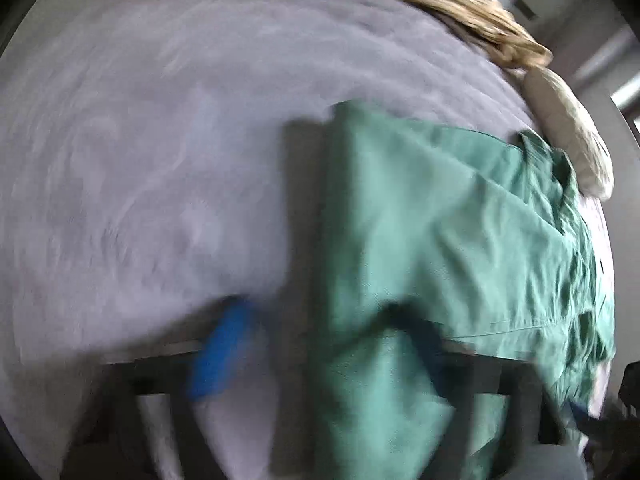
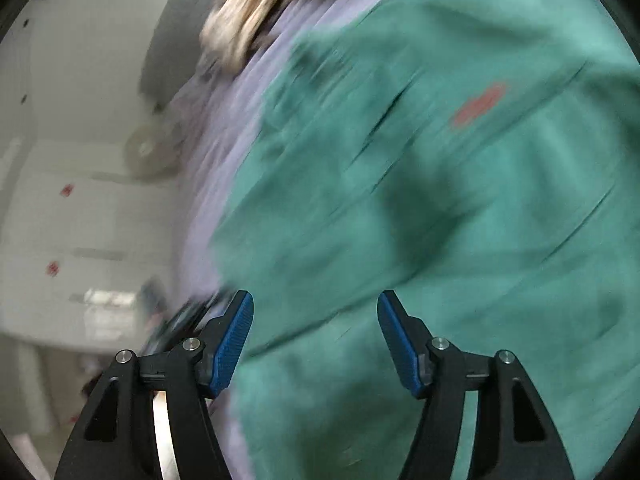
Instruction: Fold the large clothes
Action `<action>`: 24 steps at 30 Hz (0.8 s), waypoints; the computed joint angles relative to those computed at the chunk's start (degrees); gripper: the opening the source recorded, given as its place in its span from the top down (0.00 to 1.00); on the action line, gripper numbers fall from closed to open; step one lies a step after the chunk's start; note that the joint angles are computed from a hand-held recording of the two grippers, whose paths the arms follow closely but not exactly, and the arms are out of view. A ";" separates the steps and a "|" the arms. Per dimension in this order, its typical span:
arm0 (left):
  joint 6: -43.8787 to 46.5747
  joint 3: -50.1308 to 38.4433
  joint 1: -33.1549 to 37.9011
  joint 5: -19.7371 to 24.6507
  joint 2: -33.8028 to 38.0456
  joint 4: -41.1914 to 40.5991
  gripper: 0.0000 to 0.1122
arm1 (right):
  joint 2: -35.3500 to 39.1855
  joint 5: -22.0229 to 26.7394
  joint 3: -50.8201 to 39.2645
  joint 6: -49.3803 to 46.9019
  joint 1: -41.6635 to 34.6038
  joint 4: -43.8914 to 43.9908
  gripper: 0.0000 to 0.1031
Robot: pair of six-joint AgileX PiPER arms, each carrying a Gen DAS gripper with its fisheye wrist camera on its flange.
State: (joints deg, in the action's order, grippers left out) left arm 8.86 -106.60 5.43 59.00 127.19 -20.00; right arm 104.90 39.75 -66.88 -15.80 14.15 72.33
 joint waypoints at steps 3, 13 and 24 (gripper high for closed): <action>-0.14 -4.58 -0.18 2.41 1.87 -0.26 0.84 | 7.85 2.07 -5.96 -2.73 7.47 6.91 0.33; 1.30 -6.81 0.15 2.89 2.73 0.65 0.84 | 32.97 -0.72 -35.47 3.15 19.36 13.50 0.95; -2.72 -4.23 -0.65 -1.57 -0.39 6.86 0.84 | 26.24 4.31 -31.15 13.60 21.91 -8.75 0.92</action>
State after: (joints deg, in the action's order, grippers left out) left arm 6.14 -110.83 4.77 57.43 126.80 -13.14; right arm 131.15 44.06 -98.03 -2.20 36.06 63.58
